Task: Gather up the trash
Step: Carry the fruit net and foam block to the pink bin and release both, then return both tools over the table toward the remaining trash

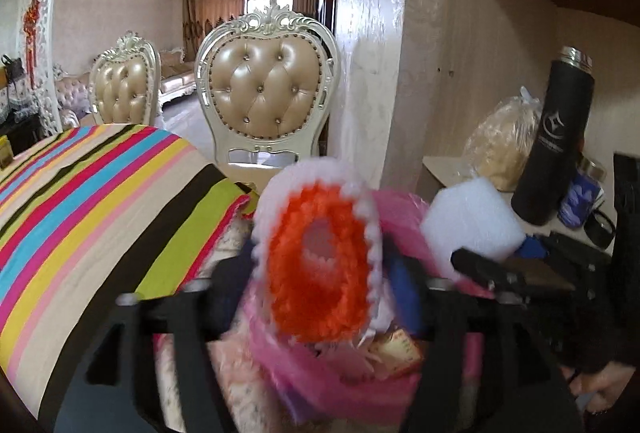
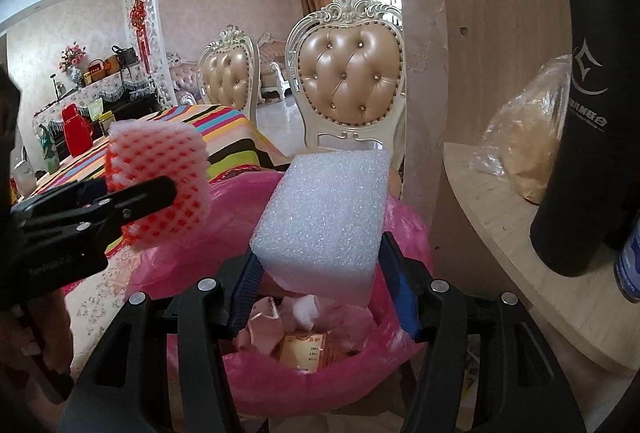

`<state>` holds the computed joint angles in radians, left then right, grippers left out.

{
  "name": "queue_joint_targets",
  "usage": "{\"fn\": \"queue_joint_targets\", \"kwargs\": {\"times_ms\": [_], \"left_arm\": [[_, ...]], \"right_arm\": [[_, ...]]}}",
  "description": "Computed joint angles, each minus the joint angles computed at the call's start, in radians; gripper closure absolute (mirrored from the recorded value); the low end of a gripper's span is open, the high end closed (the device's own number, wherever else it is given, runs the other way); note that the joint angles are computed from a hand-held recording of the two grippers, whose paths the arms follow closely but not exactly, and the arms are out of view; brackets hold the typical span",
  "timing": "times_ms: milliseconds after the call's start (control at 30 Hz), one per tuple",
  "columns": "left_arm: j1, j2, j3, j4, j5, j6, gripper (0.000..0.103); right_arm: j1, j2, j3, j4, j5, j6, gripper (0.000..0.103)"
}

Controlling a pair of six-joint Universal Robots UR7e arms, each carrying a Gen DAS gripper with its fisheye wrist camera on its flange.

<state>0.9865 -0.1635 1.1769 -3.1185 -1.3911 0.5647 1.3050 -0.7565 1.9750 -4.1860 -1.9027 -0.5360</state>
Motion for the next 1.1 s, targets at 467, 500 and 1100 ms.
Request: {"fn": "queue_joint_targets", "kwargs": {"times_ms": [467,500,1100], "left_arm": [[0.068,-0.105,0.083,-0.108,0.110,-0.018,0.015],[0.072,-0.113,0.090,-0.119,0.117,-0.016,0.014],[0.185,-0.348,0.296,-0.337,0.274,0.014,0.005]], "right_arm": [[0.040,0.014,-0.025,-0.032,-0.027,-0.009,0.028],[0.049,0.016,-0.029,-0.029,-0.033,-0.012,0.028],[0.279,0.221,-0.276,0.243,-0.057,-0.109,0.027]]}}
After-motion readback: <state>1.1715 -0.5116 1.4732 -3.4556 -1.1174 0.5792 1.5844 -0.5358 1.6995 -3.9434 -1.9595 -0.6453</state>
